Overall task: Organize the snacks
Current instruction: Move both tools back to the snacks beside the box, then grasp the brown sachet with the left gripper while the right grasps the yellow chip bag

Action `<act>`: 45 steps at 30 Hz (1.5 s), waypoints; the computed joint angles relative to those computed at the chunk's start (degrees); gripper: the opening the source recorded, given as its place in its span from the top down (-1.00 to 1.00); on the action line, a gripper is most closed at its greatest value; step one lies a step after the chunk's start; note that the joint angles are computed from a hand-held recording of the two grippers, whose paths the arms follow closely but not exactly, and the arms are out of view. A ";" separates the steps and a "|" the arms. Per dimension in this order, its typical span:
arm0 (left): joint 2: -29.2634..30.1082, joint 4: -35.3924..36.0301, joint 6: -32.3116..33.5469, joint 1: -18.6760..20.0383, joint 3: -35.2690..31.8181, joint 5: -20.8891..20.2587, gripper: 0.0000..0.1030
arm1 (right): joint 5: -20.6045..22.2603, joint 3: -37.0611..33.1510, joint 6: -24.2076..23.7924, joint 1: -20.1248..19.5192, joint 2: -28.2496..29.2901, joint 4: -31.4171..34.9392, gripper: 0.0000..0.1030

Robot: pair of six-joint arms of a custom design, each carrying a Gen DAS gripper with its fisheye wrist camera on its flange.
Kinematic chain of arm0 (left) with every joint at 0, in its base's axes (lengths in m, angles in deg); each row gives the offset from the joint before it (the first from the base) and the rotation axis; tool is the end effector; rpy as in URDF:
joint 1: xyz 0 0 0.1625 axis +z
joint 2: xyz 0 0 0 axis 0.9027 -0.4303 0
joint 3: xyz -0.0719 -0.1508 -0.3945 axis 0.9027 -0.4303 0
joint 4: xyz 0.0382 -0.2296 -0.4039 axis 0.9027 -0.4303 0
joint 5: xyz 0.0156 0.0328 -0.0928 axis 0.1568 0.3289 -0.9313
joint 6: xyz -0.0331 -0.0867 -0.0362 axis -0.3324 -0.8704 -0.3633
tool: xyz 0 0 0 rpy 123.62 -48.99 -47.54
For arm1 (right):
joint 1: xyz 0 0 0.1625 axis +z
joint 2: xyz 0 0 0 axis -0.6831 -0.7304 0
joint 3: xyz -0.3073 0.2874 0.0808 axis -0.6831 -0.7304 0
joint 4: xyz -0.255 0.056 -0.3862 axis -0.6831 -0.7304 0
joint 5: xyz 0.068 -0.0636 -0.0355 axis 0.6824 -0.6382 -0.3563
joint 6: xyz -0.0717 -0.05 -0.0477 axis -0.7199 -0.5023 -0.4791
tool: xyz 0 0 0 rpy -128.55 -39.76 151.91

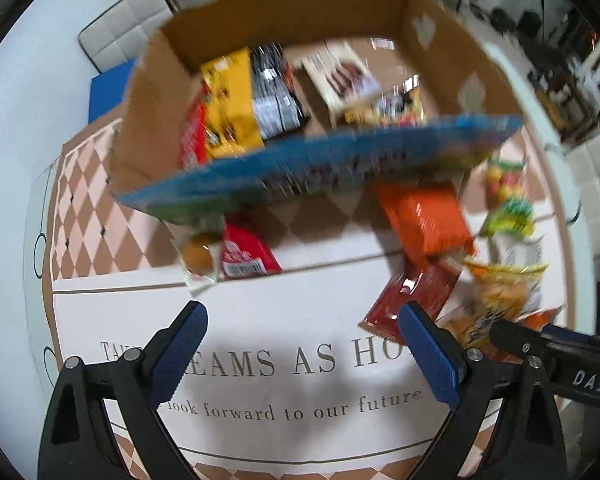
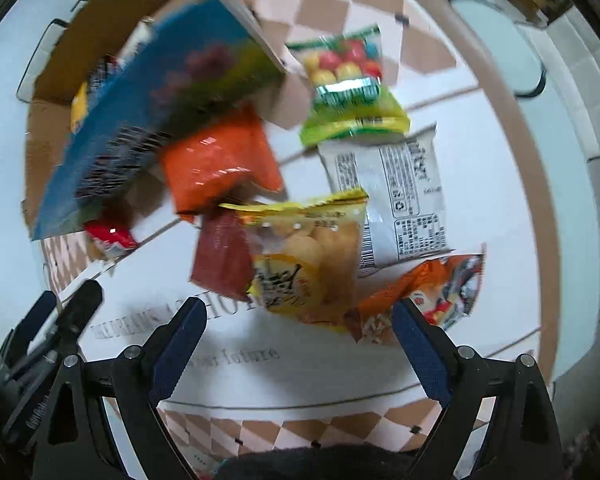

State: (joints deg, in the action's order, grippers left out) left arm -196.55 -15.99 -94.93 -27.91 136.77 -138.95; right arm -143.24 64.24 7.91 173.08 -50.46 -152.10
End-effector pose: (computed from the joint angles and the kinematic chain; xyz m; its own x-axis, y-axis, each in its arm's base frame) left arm -0.0513 -0.2783 0.3318 -0.5869 0.2995 -0.7522 0.3475 0.9323 0.1001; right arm 0.3250 -0.2390 -0.0116 -0.7405 0.5124 0.4349 0.4458 0.8587 -0.2527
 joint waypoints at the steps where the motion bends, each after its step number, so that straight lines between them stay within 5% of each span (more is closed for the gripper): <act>1: 0.00 -0.11 0.55 0.47 0.63 0.15 -0.91 | 0.06 0.46 -0.14 -0.50 0.49 -1.08 -0.86; 5: 0.46 -0.92 2.41 1.82 2.99 0.02 -0.86 | -2.21 0.57 -2.00 -1.16 2.68 -3.42 -0.80; 6: 0.92 -1.40 2.91 2.27 3.37 -0.03 -0.86 | -2.43 0.05 -3.06 -1.41 3.17 -2.43 -0.60; 7: 1.14 -1.90 3.48 2.46 3.67 -0.07 -0.86 | -2.44 -0.60 -3.69 -1.81 3.75 -1.42 -0.19; 11: 3.32 -5.12 8.21 2.80 5.23 -1.57 -0.86 | -0.49 0.52 -5.94 -3.50 1.87 -0.72 -0.03; 19: 12.37 -15.42 17.61 4.14 8.62 -5.33 -0.92 | 2.73 2.04 -10.66 -7.24 -1.25 1.56 -0.03; 24: 15.82 -19.37 19.67 5.08 9.16 -7.92 -0.62 | 3.71 0.88 -12.95 -8.25 -1.06 4.03 -0.03; 27: 14.33 -18.67 16.98 5.75 8.86 -9.63 -0.11 | 4.24 0.36 -13.95 -8.51 -0.86 4.89 -0.03; 38: 0.55 -4.61 0.83 13.82 7.25 -11.68 -0.11 | 4.89 -10.73 -23.12 -6.26 10.33 12.03 -0.04; 39: 0.01 -3.86 0.22 13.68 7.44 -11.12 -0.13 | 4.66 -11.44 -23.45 -6.20 11.19 11.94 -0.09; 41: -0.37 -4.07 0.98 14.00 7.71 -10.48 -0.16 | 5.54 -12.06 -24.06 -6.35 12.19 10.19 -0.55; 45: -0.14 -3.81 0.30 12.85 8.60 -10.02 -0.23 | 5.37 -10.61 -22.30 -5.19 10.61 6.95 -0.66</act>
State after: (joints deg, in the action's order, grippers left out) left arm -196.68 -19.80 -94.63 -15.06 145.37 -148.97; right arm -137.87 53.63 -14.39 167.88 -39.85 -145.16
